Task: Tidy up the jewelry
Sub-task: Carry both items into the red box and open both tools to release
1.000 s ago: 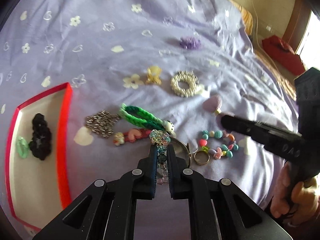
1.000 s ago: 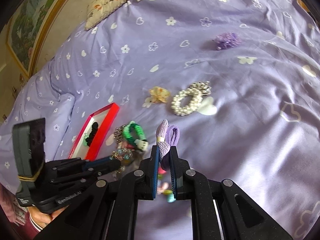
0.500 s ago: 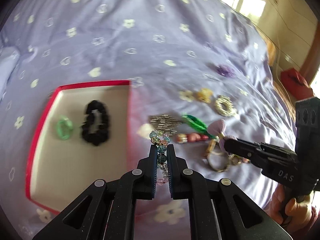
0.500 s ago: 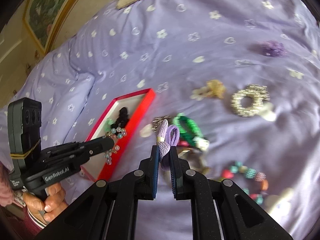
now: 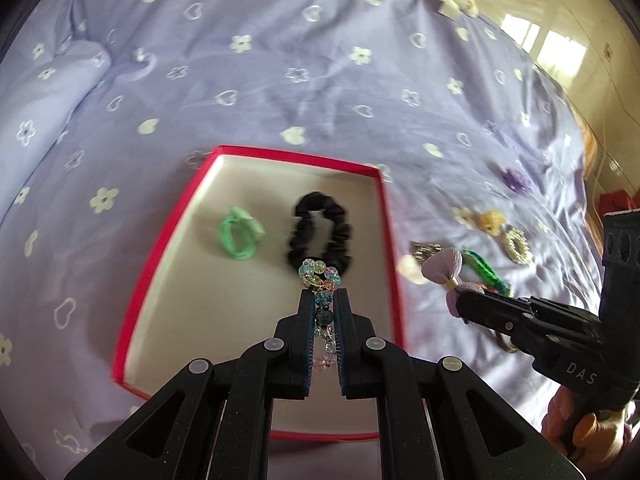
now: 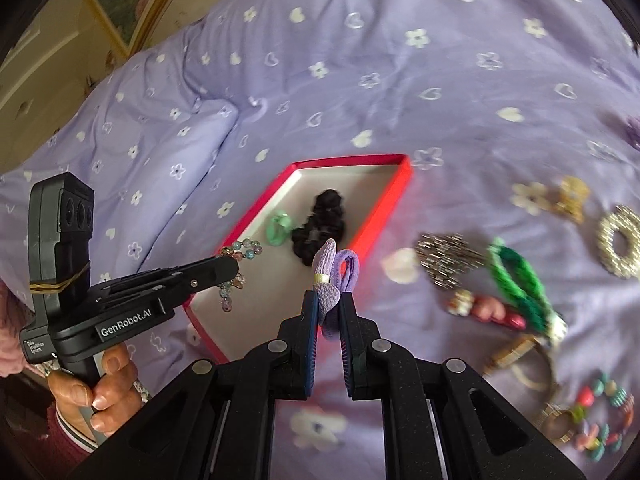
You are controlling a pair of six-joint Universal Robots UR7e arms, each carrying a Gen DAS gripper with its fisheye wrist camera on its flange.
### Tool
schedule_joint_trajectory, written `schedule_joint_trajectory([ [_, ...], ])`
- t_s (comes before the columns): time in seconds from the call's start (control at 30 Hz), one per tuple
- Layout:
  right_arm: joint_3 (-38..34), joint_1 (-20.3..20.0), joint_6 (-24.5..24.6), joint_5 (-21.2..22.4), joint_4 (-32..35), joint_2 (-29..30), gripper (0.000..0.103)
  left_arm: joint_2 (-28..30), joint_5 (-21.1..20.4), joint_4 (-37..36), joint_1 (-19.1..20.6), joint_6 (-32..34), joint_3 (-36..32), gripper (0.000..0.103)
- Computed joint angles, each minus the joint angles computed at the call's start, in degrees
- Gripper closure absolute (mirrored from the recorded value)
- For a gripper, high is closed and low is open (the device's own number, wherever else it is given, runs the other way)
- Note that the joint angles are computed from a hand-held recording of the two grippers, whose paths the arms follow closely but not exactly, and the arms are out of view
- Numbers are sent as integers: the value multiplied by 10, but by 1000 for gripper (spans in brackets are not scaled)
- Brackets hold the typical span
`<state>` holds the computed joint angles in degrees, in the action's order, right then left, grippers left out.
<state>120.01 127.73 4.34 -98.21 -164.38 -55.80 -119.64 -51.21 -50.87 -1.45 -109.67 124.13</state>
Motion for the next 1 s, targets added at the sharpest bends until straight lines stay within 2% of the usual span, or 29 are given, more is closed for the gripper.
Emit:
schedule_joint_trajectory([
  [0.13,-27,5,-9,10,10,30,93,-17,-4,37,-2,-30,-4,95],
  [0.3,-58,8,-15,17,25,64,93,-36,0,56,17,-37,-3,95],
  [0.43,-82,10,-20,18,44,88,93,-45,16,43,51,-9,4,95],
  [0.7,-130,11,-31,0,93,134,90,-55,49,-25,150,72,28,95],
  [0.87,-146,12,-35,-11,113,150,89,-57,63,-65,188,112,40,95],
  [1.0,-149,12,-34,-11,117,155,89,-53,72,-80,203,127,45,94],
])
